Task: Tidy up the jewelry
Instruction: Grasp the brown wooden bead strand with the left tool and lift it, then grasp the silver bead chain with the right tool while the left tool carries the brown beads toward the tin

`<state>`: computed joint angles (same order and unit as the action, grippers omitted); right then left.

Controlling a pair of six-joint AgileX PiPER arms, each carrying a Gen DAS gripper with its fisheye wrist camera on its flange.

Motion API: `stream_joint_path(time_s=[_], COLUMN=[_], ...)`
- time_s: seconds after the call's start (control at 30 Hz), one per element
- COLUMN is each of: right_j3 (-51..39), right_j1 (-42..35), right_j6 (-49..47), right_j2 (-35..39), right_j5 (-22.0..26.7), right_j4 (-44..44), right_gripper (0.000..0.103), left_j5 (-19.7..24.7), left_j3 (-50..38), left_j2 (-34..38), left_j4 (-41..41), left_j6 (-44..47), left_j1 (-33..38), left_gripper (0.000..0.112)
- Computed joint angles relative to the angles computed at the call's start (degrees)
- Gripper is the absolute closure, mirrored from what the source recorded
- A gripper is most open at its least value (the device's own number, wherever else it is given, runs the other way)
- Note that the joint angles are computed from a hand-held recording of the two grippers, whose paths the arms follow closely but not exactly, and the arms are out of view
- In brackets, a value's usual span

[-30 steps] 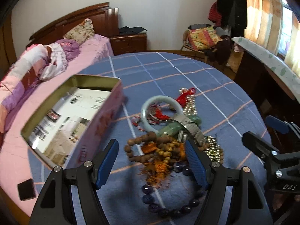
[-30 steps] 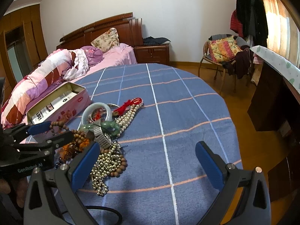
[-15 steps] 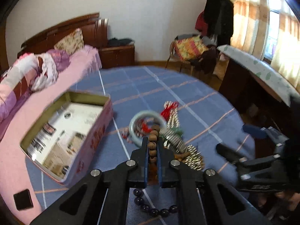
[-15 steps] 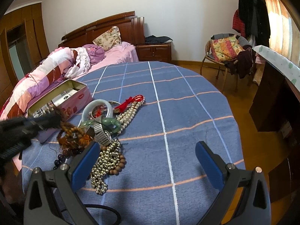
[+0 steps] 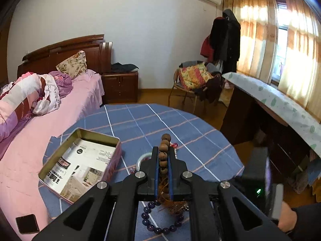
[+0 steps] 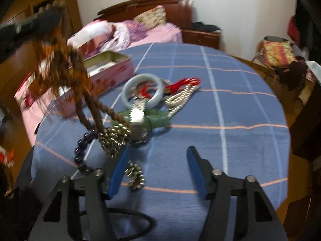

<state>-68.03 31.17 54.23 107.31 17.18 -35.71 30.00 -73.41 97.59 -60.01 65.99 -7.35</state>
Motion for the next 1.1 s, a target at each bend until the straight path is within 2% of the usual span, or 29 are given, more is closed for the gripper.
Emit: stream_joint_path(time_s=[0.17, 0.27, 0.37, 0.4, 0.53, 0.63, 0.83, 0.9, 1.0, 1.1], right_j3=[-2.0, -2.0, -1.8, -1.8, -4.9, -8.1, -14.9, -15.7, -15.6, -12.9], right_j1=[-0.3, 0.0, 0.5, 0.4, 1.7, 1.8, 1.4, 1.5, 1.6, 1.2], right_j6=[-15.0, -18.1, -16.8, -19.7, -24.1, -32.3, -48.6, -50.4, -49.3, -49.4], right_j2=[1.6, 1.5, 1.2, 1.0, 2.0, 4.2, 9.1, 9.9, 9.9, 6.9], right_j5=[0.0, -0.5, -0.9, -1.1, -0.1, -0.2, 3.3, 4.7, 4.7, 1.9], right_j4=[13.3, 15.8, 14.7, 17.3, 18.6, 24.8, 38.7, 39.9, 38.7, 39.1], right_gripper=[0.047, 0.049, 0.049, 0.049, 0.05, 0.055, 0.071, 0.084, 0.096, 0.096], left_j5=[0.9, 1.8, 2.1, 2.0, 1.7, 1.3, 1.0, 1.1, 1.1, 1.7], left_j3=[-0.1, -0.8, -1.0, -1.1, -2.2, -3.1, -3.8, -4.3, -4.9, -5.6], left_j2=[-0.9, -1.1, -1.5, -1.5, -0.6, 0.0, 0.5, 0.7, 1.2, 1.7], left_j4=[-2.6, -3.2, -4.3, -4.7, -3.2, -1.3, -1.3, -1.0, -0.3, -0.2], left_j6=[1.8, 1.7, 2.6, 2.8, 0.8, -1.5, -2.0, -2.5, -3.7, -4.2], left_j1=[1.9, 2.9, 3.8, 4.1, 4.9, 5.0, 5.8, 6.2, 6.7, 7.5], left_gripper=[0.106, 0.106, 0.106, 0.106, 0.106, 0.106, 0.106, 0.106, 0.106, 0.106])
